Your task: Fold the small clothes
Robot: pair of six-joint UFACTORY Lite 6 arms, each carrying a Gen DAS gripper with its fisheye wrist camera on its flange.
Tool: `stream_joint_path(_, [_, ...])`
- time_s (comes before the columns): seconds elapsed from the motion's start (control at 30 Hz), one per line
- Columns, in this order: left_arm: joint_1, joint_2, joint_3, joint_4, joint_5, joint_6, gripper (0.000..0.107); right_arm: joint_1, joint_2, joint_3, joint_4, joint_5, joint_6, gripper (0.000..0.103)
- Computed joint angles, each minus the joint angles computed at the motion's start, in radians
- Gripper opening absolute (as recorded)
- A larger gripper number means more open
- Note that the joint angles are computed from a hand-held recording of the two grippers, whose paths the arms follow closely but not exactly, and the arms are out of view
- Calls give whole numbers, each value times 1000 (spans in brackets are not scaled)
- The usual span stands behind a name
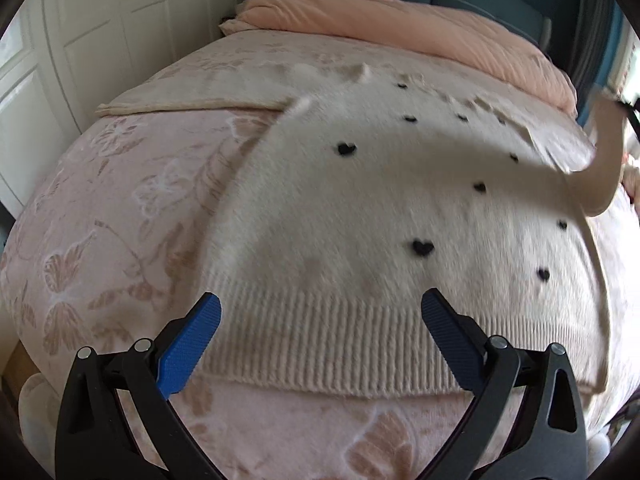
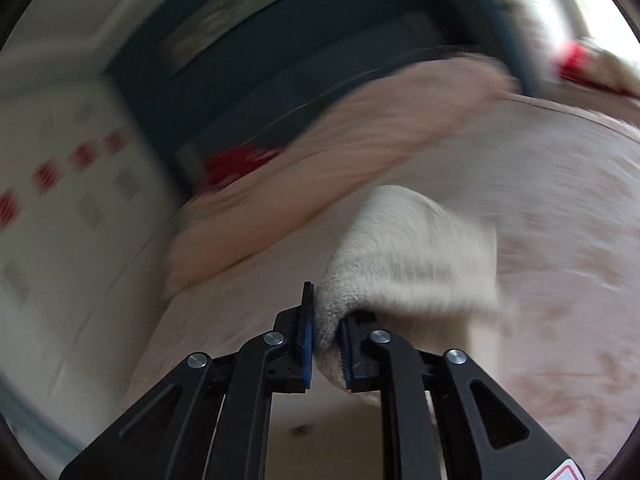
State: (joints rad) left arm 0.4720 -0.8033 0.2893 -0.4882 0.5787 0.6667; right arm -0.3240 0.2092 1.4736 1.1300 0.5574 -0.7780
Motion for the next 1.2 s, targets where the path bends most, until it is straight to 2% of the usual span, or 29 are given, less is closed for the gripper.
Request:
stream_joint_path(0.03, [14,23,19,-27,1,22,98,105,33,45,-44,17,26,28])
stream_joint_path(0.07, [36,61,50,-79,14,67,98,209,76,86,-107,0,88,53])
stream_joint_path(0.1, [49,109,85,-126,26,104,98,314,127,120,-188,-31,163,64])
stream_joint_path(0.13, [55,156,120,-167,37,131,98,405,154,113,-266,-96,236,66])
stream_joint_path(0.2, [56,306,231,-290,65,215,98,481,173,62,-297,-143,263,66])
stream_joint_path(0.27, [33,446,336,-381,70,258,98,489,99,-113,-161,-198,150,66])
stream_joint_path(0.37, [-34,729,547,-534,64,311,98,417,-63,-393,34,-222,1,67])
stream_joint_path(0.43, [-82,935,719,-577,65,298,98,274,-108,-495,84,-188,-38,68])
stream_joint_path(0.47, [-121,1040,810,-621,32,271,98,221,-108,-518,119,-163,-69,68])
stream_joint_path(0.5, [-144,1133,900,-631,30,235,98,127,-95,-529,149,-110,-80,68])
stream_joint_path(0.6, [-228,1412,1198,-596,17,25,98,9,-129,-647,309,-24,-201,69])
stream_joint_path(0.73, [-301,1747,1597,-404,36,-367,97,-51,-23,-624,458,34,-306,69])
stream_joint_path(0.77, [-323,1771,1639,-344,-3,-466,97,-58,10,-606,504,41,-320,69])
stream_joint_path(0.8, [-344,1770,1656,-294,-41,-523,87,-50,32,-590,545,38,-332,70])
stream_joint_path(0.83, [-358,1792,1710,-224,-38,-583,52,-48,54,-570,575,37,-333,70])
stream_joint_path(0.87, [-375,1822,1779,-146,-16,-627,38,-42,61,-558,589,31,-325,67])
stream_joint_path(0.9, [-381,1832,1807,-111,-10,-644,23,-36,86,-529,597,21,-317,50])
stream_joint_path(0.93, [-379,1818,1799,-117,-22,-629,16,-28,91,-505,572,0,-289,32])
stream_joint_path(0.97, [-362,1789,1772,-165,-30,-589,15,-31,89,-496,573,9,-297,9])
stream_joint_path(1.0, [-335,1740,1715,-255,-39,-507,14,-53,62,-525,614,41,-348,9])
stream_joint_path(1.03, [-317,1696,1642,-359,-54,-403,0,-65,25,-558,670,53,-419,8])
stream_joint_path(1.1, [-274,1580,1478,-521,-109,-206,0,-77,-30,-603,707,0,-530,7])
stream_joint_path(1.17, [-256,1601,1426,-515,-143,-134,0,-81,14,-611,661,-82,-520,6])
stream_joint_path(1.2, [-254,1648,1432,-468,-137,-152,0,-112,71,-624,664,-69,-531,2])
